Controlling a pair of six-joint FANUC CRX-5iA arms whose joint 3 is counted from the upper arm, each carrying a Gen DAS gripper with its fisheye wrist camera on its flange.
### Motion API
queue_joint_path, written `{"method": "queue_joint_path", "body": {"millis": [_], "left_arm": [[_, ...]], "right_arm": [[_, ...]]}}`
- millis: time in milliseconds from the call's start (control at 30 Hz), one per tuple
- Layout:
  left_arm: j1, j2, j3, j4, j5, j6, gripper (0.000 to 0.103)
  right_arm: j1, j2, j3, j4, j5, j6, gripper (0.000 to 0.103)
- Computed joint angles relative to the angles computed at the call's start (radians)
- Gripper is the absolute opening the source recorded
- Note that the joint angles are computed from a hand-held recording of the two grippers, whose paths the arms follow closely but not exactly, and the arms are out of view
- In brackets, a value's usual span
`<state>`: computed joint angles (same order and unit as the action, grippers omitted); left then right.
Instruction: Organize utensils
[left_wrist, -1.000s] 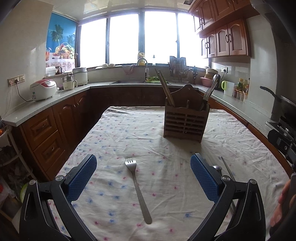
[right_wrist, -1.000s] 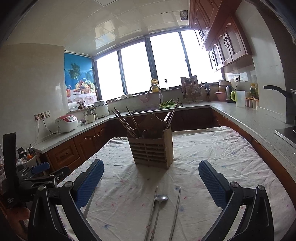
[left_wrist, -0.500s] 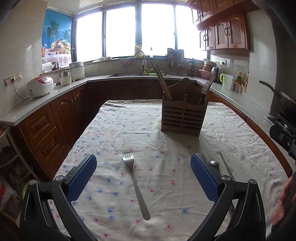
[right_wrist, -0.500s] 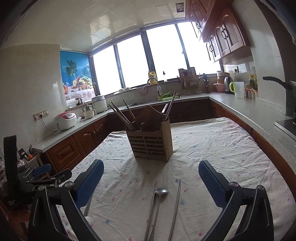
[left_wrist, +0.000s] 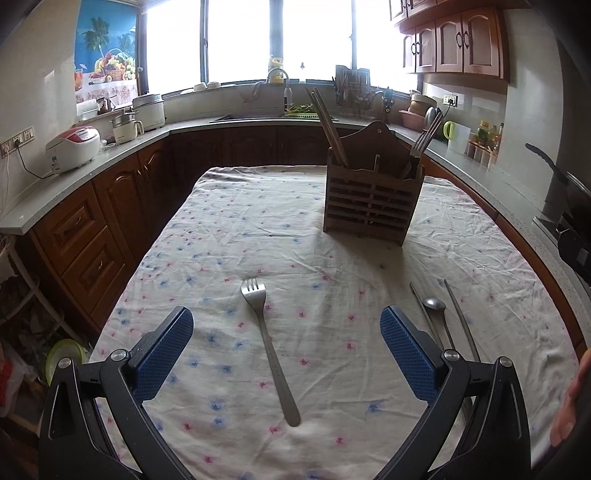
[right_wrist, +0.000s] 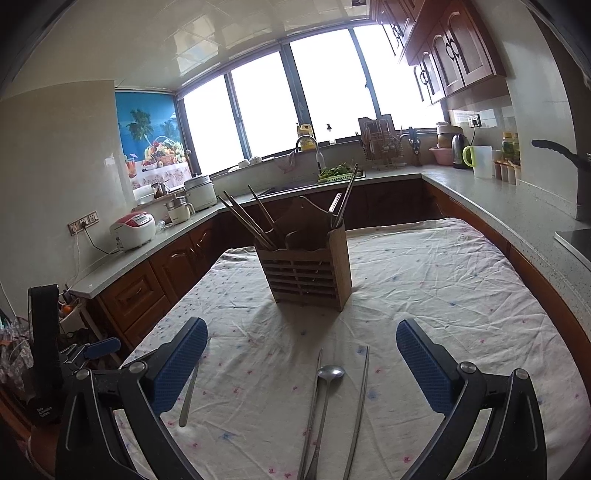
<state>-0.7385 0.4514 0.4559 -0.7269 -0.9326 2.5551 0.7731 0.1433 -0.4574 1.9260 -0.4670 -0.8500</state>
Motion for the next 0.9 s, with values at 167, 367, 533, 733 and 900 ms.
{"method": "queue_joint_path", "body": {"millis": [167,367,533,733,900], "left_arm": [[0.004,0.005,0.009,0.005,-0.001,-0.011,0.103],[0.013,0.004,0.013,0.005,0.011,-0.008,0.103],[-0.002,-0.032,-0.035,-0.068,0.069,0.076,0.103],[-0.076,-0.070,-0.100,-0.234,0.060,0.223,0.103],[-0.135,-0.068,-0.121,-0.311,-0.017,0.291,0.103]], "right_arm": [[-0.002,0.010,0.006,-0.013,0.001,0.005,0.103],[-0.001,0.023,0.021,-0.046,0.001,0.028,0.103],[0.017,0.037,0.024,-0.059,-0.054,0.050,0.103],[0.068,0.052,0.000,-0.077,-0.160,0.073,0.103],[0.110,0.056,-0.030,-0.093,-0.217,0.054,0.103]]}}
